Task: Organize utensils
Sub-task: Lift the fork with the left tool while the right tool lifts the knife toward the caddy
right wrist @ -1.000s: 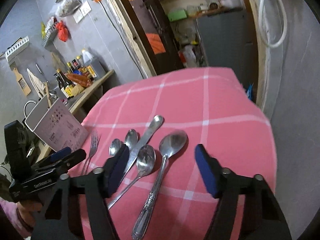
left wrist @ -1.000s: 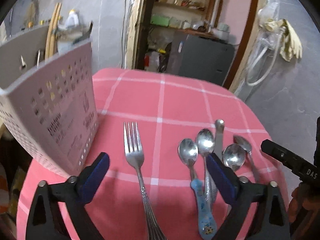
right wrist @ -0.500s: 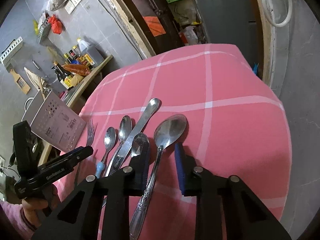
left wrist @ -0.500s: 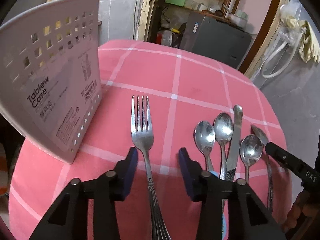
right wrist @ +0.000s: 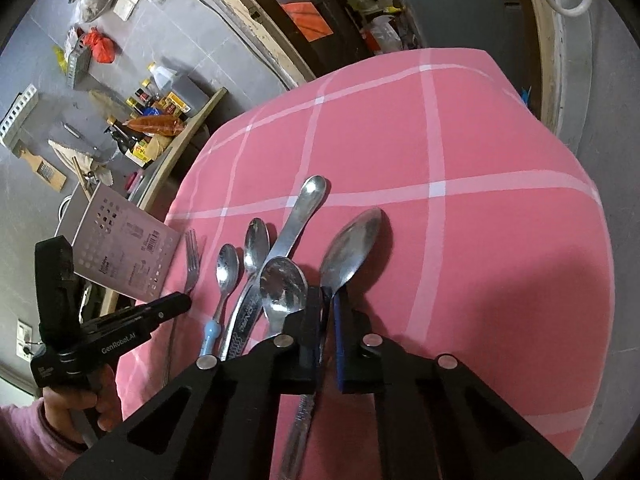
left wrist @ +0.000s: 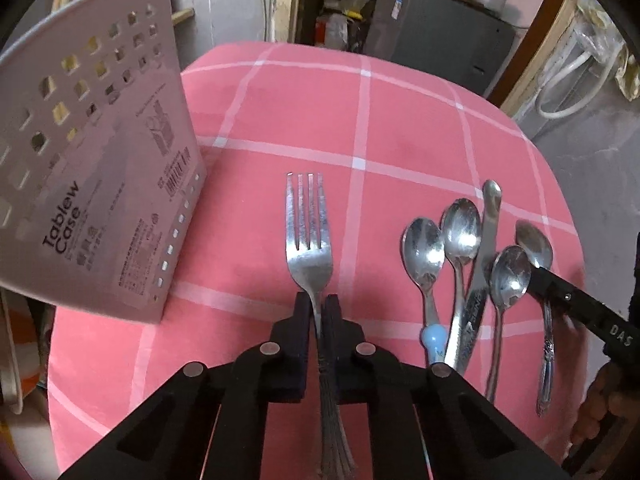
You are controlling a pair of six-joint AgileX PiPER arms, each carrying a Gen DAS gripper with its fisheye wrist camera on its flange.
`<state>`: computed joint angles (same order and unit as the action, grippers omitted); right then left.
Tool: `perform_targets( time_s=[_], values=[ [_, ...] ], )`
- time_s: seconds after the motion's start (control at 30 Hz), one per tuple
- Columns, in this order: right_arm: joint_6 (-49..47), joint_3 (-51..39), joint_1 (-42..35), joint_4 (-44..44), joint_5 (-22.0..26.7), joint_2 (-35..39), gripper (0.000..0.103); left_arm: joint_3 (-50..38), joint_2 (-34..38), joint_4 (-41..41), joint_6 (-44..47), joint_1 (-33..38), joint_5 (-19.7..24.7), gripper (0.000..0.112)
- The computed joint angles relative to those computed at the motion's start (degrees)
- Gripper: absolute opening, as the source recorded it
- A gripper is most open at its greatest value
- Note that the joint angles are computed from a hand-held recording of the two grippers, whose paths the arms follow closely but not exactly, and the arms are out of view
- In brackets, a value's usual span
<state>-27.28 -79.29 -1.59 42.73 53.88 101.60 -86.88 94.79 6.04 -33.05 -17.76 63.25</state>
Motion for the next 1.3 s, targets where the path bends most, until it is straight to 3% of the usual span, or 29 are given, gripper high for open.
perform_targets(
  time_s=[0.3, 0.67, 1.07, 1.3],
  values=[
    [-0.70, 7.50, -1.94, 1.00, -2.20, -7.88, 0.002, 5.71, -4.48, -14.36, 9.59, 4.10, -2.66, 0.005],
    [-3.95, 16.05, -5.24, 8.37, -5.70, -18.96, 0.002, 11.11, -10.82, -20.64, 15.60, 3.92, -4.49, 0.005],
    [1.85, 15.61, 0.85, 6.57, -10.02, -25.36, 0.002, 8.09, -16.78, -22.63, 20.96, 6.59, -3.37, 0.005],
    [5.95, 12.76, 7.07, 5.91, -15.34, -27.11, 0.002, 7.00, -21.43, -25.17, 24.01, 11.95, -2.21, 0.005]
  ],
)
